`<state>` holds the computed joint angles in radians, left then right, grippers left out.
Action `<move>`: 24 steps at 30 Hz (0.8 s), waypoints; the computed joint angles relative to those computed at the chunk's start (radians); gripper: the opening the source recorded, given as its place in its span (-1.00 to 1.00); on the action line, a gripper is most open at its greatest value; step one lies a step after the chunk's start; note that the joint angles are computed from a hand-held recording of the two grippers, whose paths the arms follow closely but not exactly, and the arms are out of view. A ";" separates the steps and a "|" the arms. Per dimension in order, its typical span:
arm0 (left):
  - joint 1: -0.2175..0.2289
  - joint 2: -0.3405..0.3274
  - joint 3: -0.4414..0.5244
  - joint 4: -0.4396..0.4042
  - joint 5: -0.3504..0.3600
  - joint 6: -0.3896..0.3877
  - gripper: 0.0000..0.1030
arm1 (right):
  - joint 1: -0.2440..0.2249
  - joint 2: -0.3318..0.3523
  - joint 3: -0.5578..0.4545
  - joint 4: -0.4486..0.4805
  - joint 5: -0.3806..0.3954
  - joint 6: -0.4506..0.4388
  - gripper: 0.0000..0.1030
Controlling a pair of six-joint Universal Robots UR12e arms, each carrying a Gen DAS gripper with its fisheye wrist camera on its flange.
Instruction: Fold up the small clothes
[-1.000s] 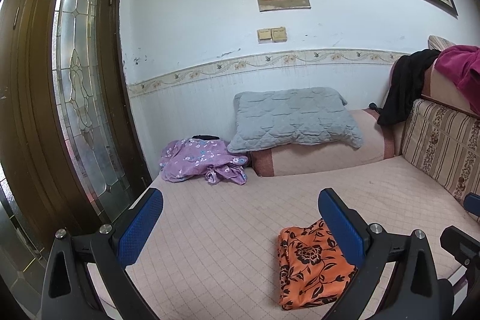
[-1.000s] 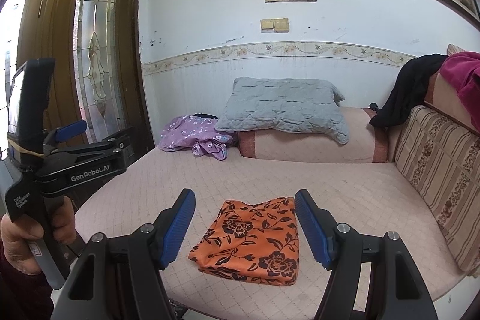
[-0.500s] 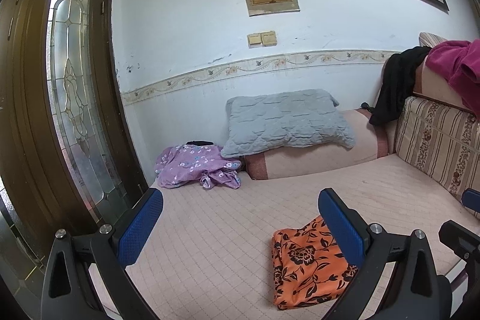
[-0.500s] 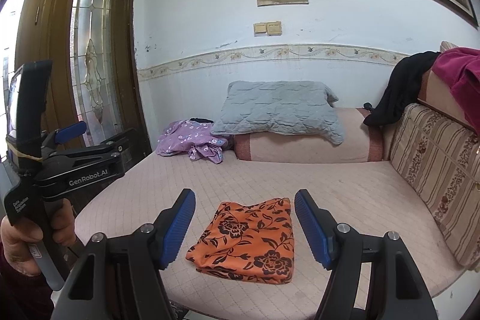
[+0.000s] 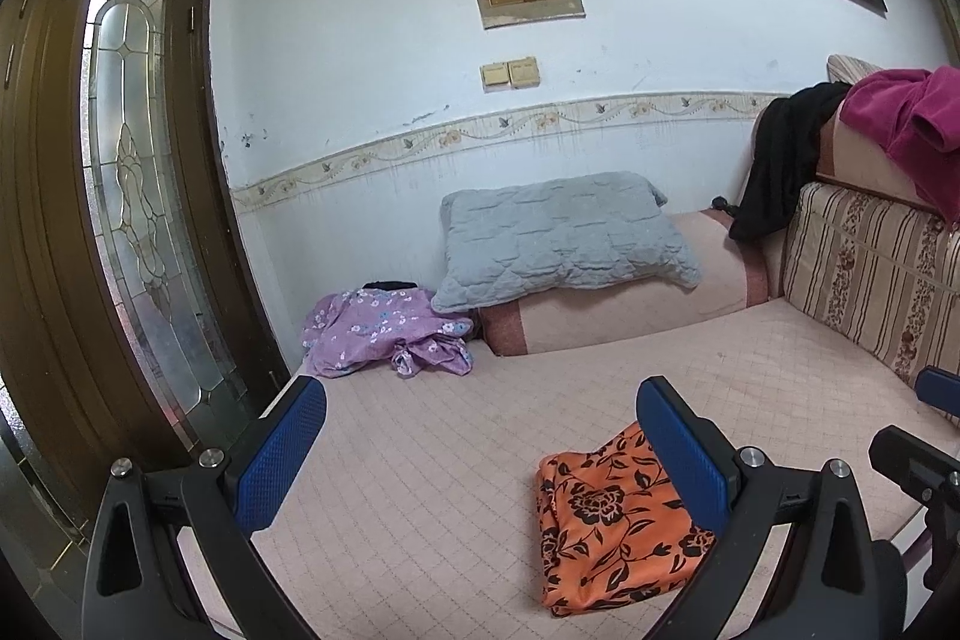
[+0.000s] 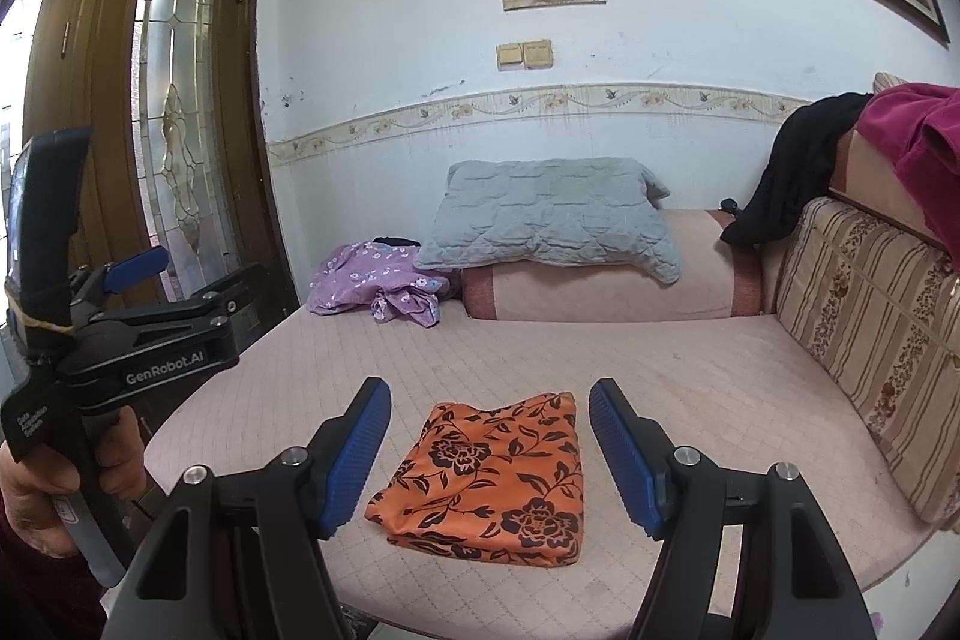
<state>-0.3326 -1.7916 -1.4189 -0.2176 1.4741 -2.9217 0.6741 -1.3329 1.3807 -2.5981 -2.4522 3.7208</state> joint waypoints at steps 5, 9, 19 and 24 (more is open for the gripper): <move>0.011 -0.011 0.009 -0.018 -0.003 -0.010 1.00 | -0.010 0.016 -0.020 0.019 0.025 -0.006 0.40; 0.021 -0.017 0.013 -0.022 -0.002 -0.023 1.00 | -0.017 0.036 -0.047 0.029 0.048 -0.023 0.40; 0.046 -0.033 0.027 -0.044 -0.004 -0.046 1.00 | -0.028 0.085 -0.120 0.068 0.084 -0.063 0.40; 0.055 -0.038 0.035 -0.043 -0.014 -0.063 1.00 | -0.031 0.104 -0.149 0.087 0.092 -0.084 0.40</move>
<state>-0.2772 -1.8299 -1.3838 -0.2605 1.4605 -2.9847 0.6432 -1.2291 1.2314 -2.5115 -2.3599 3.6373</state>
